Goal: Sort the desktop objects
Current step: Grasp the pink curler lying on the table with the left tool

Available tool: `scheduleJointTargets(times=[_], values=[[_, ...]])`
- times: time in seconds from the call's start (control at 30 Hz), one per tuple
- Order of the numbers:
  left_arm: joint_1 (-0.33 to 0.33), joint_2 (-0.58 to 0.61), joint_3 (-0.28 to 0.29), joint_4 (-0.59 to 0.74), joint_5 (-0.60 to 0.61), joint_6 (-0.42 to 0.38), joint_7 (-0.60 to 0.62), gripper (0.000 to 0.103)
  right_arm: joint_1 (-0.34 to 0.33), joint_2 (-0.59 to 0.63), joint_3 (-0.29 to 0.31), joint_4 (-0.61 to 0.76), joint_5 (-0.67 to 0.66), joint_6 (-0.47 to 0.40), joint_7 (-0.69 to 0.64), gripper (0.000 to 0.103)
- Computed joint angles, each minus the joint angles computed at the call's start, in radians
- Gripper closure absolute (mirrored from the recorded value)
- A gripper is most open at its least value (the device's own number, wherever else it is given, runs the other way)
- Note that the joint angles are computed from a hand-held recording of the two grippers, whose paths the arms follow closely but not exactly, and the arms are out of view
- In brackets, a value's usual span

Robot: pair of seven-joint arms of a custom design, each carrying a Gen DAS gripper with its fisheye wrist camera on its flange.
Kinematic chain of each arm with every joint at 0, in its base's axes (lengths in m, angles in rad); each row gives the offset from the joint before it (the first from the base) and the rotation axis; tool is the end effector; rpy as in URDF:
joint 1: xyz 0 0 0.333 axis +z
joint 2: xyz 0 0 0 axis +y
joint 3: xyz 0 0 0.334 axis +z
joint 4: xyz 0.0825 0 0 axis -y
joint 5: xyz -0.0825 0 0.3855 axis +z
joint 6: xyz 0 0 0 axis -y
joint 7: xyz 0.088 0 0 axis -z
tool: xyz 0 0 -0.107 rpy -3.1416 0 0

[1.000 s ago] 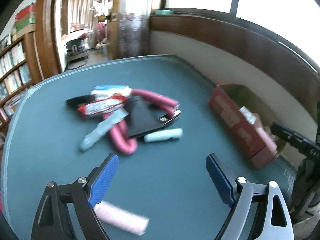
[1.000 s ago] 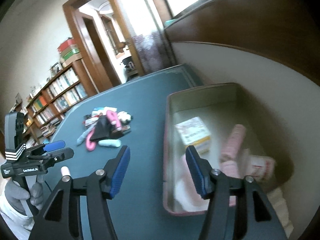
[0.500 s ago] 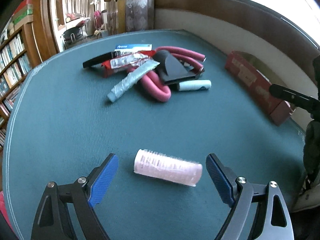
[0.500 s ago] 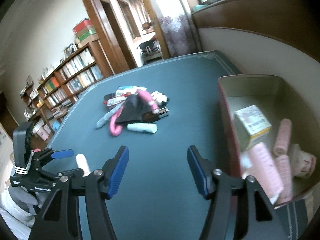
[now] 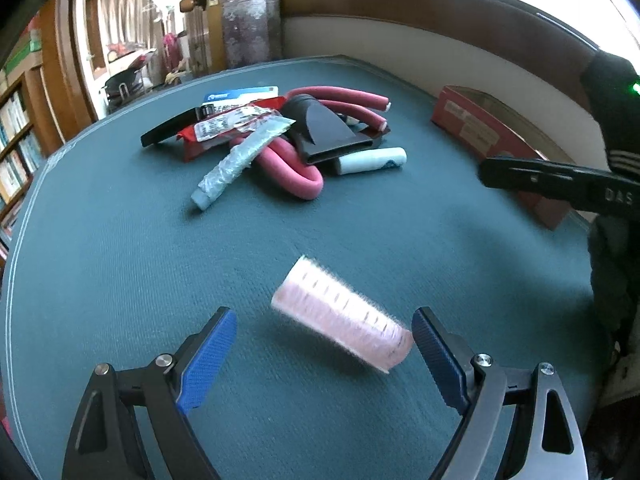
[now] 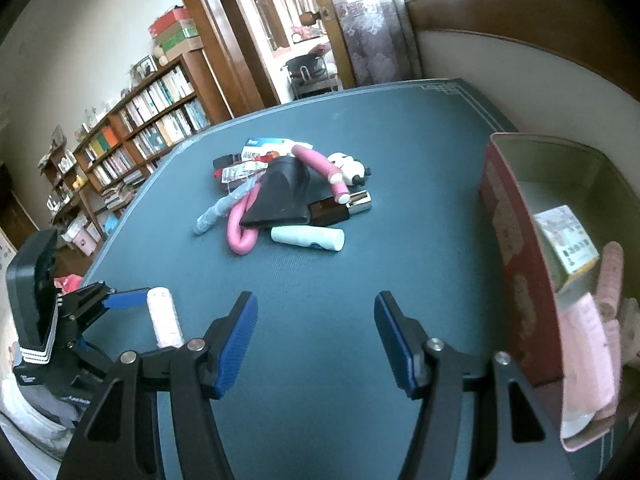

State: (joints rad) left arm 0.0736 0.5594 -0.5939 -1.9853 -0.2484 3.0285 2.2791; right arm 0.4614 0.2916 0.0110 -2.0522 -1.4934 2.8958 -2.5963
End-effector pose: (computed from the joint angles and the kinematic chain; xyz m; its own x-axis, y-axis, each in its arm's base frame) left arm 0.6011 -0.2794 0.2942 -0.7475 -0.6618 0.0571 -0.5546 0.5744 -0.6021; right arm 0.5088 0.3261 0.3351 -0.1369 -0.9521 -0.2733 -0.6845 0.2903 -0.6687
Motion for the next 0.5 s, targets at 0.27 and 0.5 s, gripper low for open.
scheduleJointTargets(times=[0.27, 0.5], values=[[0.003, 0.003, -0.003, 0.009, -0.002, -0.018, 0.015, 0.012, 0.009, 0.025, -0.013, 0.021, 0.035, 0.026, -0.041, 0.038], [0.015, -0.013, -0.012, -0.007, -0.011, -0.029, 0.067, 0.012, 0.014, 0.026, -0.024, 0.019, 0.027, 0.042, -0.018, 0.038]])
